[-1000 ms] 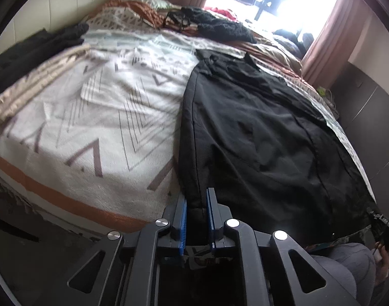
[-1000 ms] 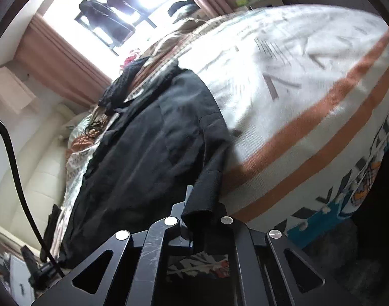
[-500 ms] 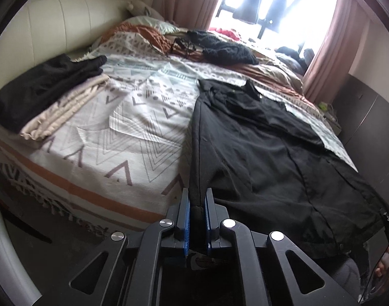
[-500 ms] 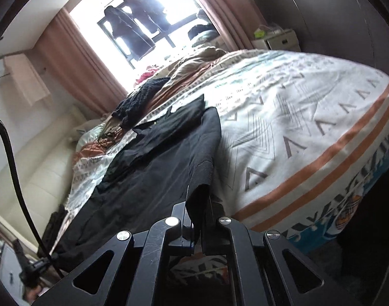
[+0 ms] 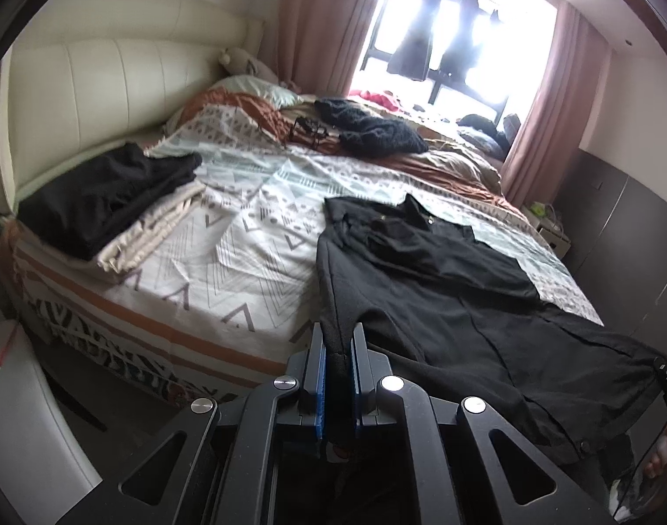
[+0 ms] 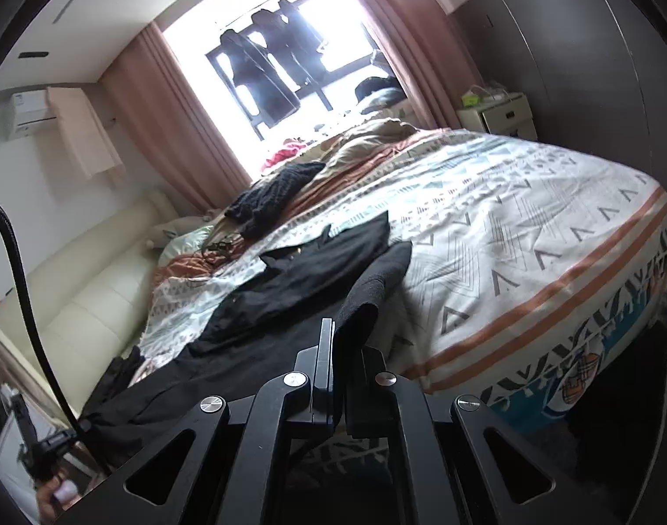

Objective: Fold large clothes
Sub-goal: 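Lift the hem with both tools and carry it toward the collar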

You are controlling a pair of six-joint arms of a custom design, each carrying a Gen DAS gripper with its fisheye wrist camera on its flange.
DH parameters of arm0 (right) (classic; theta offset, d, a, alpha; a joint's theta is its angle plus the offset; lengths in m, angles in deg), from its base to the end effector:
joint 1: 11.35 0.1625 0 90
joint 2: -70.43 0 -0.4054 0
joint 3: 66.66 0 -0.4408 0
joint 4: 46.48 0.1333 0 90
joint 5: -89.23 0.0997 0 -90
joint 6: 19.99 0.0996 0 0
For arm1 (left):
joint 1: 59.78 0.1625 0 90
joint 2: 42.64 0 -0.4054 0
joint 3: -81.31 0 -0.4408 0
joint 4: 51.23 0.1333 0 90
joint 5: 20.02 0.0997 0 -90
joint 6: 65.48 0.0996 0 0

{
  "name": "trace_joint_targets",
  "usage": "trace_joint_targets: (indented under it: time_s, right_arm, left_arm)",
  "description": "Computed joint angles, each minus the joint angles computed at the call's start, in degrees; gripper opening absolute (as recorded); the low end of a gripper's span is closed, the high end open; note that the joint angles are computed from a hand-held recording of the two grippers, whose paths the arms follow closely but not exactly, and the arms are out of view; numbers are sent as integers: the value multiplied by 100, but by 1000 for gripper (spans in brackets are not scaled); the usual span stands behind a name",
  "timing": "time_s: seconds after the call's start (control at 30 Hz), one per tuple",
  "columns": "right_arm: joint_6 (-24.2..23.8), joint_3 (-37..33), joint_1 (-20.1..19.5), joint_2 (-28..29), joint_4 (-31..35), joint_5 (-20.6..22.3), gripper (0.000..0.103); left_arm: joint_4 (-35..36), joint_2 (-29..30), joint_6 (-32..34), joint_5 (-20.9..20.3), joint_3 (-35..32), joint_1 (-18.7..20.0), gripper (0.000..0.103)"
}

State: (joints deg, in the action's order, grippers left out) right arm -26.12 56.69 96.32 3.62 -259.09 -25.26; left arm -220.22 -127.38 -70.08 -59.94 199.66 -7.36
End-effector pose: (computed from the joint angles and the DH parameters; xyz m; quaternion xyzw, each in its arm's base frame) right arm 0.2473 -0.4732 0.2218 0.0558 -0.8255 0.5479 0.1233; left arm -0.1508 -0.5398 0.3483 0.0807 0.8479 -0.4666 0.2386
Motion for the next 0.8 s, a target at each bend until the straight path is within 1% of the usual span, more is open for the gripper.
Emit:
trace_joint_targets:
  time_s: [0.13, 0.33, 0.47, 0.63, 0.7, 0.73, 0.8]
  right_arm:
    - [-118, -139, 132, 76, 27, -300, 3]
    - [-257, -384, 175, 217, 94, -426, 3]
    - [-383, -756, 183, 437, 135, -495, 3]
    - [-516, -1364, 152, 713, 328, -562, 3]
    - [-670, -1834, 143, 933, 537, -652, 3]
    - [-709, -1995, 151, 1011, 621, -690, 3]
    - [-756, -2531, 138, 1247, 942, -776, 3]
  left_arm:
    - [1, 89, -44, 66, -121, -15, 9]
    - [-165, 388, 230, 115, -418, 37, 9]
    - [-301, 735, 485, 100, -846, 128, 9]
    - [-339, 1381, 849, 90, -1735, 277, 9]
    - [-215, 1719, 976, 83, -2265, 364, 9]
    - [-138, 1854, 1004, 62, -2488, 402, 9]
    - [32, 2171, 1088, 11, -3022, 483, 9]
